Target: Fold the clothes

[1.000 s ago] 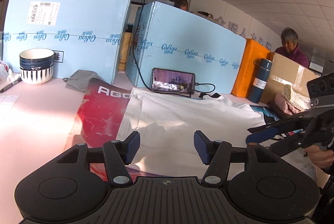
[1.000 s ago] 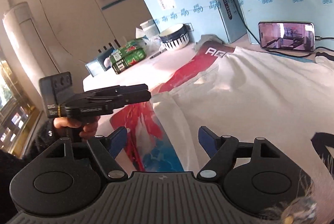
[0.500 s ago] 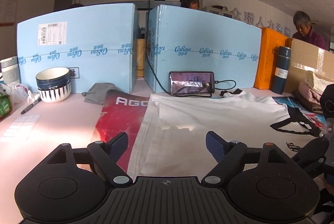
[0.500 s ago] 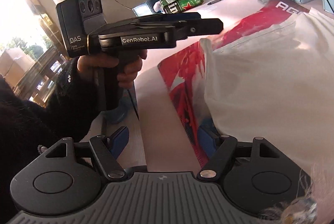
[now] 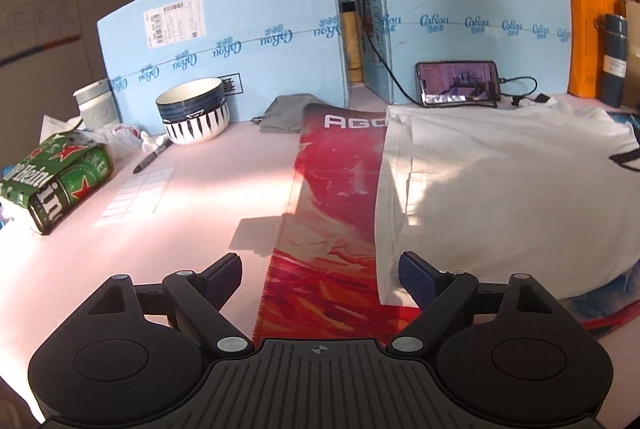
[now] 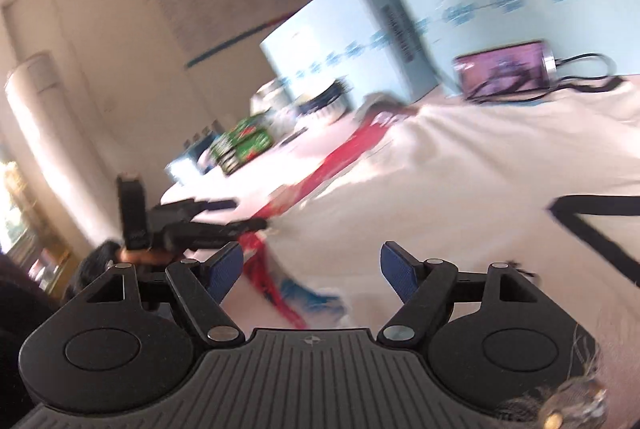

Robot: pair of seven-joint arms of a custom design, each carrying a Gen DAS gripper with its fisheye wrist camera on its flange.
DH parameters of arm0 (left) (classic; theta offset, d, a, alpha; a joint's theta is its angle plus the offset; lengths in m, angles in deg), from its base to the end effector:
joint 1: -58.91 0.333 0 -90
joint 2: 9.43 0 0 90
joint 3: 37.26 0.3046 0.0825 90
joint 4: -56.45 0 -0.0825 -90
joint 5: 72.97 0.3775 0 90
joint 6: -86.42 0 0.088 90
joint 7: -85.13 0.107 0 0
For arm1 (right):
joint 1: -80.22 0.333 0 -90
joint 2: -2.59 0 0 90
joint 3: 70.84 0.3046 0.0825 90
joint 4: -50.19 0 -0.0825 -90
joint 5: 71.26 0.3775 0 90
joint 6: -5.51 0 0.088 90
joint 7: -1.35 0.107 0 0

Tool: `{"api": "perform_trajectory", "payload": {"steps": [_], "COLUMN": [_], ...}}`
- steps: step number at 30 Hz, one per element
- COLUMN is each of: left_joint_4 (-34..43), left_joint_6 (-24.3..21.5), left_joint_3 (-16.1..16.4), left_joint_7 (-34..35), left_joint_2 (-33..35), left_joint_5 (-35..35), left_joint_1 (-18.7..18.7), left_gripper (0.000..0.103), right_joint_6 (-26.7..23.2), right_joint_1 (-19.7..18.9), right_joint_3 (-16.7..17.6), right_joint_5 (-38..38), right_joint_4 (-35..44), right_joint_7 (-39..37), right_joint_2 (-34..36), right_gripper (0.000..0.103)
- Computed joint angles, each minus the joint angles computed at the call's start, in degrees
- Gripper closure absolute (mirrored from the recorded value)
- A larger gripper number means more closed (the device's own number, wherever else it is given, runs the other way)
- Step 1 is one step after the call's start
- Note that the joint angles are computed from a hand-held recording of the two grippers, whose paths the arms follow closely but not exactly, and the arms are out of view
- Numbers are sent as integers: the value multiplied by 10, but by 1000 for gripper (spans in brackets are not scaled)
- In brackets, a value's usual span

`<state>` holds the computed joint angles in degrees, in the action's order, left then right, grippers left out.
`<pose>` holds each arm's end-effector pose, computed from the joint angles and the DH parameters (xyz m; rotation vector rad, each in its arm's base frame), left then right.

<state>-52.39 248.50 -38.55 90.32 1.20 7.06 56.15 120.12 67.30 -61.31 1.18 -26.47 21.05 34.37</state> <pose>0.6180 -0.0932 0.4477 -1.6940 1.3946 -0.6936 0.7278 -0.0140 0.4597 -1.6724 0.8808 0.0926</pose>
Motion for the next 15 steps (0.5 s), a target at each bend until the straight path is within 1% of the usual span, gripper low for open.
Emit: {"api": "perform_trajectory", "payload": {"steps": [1, 3, 4, 5, 6, 7, 8, 10, 12, 15], "left_joint_4": [4, 26, 39, 51, 61, 69, 76, 83, 90, 78], "left_joint_6": [15, 53, 68, 77, 80, 76, 71, 64, 58, 54], "left_joint_3": [4, 7, 5, 2, -1, -2, -3, 1, 6, 32], "left_joint_7": [-35, -82, -76, -51, -13, 27, 59, 91, 117, 103], "left_joint_2": [1, 15, 25, 37, 50, 61, 70, 81, 90, 83], "left_joint_5": [18, 59, 58, 41, 12, -20, -48, -83, -112, -108], "left_joint_1": [1, 3, 5, 6, 6, 3, 0, -8, -16, -41], "left_gripper": [15, 16, 16, 16, 15, 15, 15, 16, 16, 16], "right_joint_6": [63, 189, 259, 328, 387, 437, 455, 471, 462, 483], "right_joint_1": [-6, 3, 15, 28, 43, 60, 59, 56, 53, 54], "right_joint_3": [-1, -14, -22, -31, -41, -57, -59, -66, -67, -56], "right_joint_5": [44, 107, 128, 147, 144, 122, 106, 77, 38, 7], "right_joint_4": [-44, -103, -128, -146, -156, -166, -175, -193, -190, -177], "right_joint_7": [-6, -6, -7, -8, 7, 45, 76, 134, 198, 243], "right_joint_2": [-28, -68, -85, -98, -103, -105, -106, -105, -95, -82], "right_gripper": [25, 24, 24, 24, 24, 24, 24, 24, 25, 25]}}
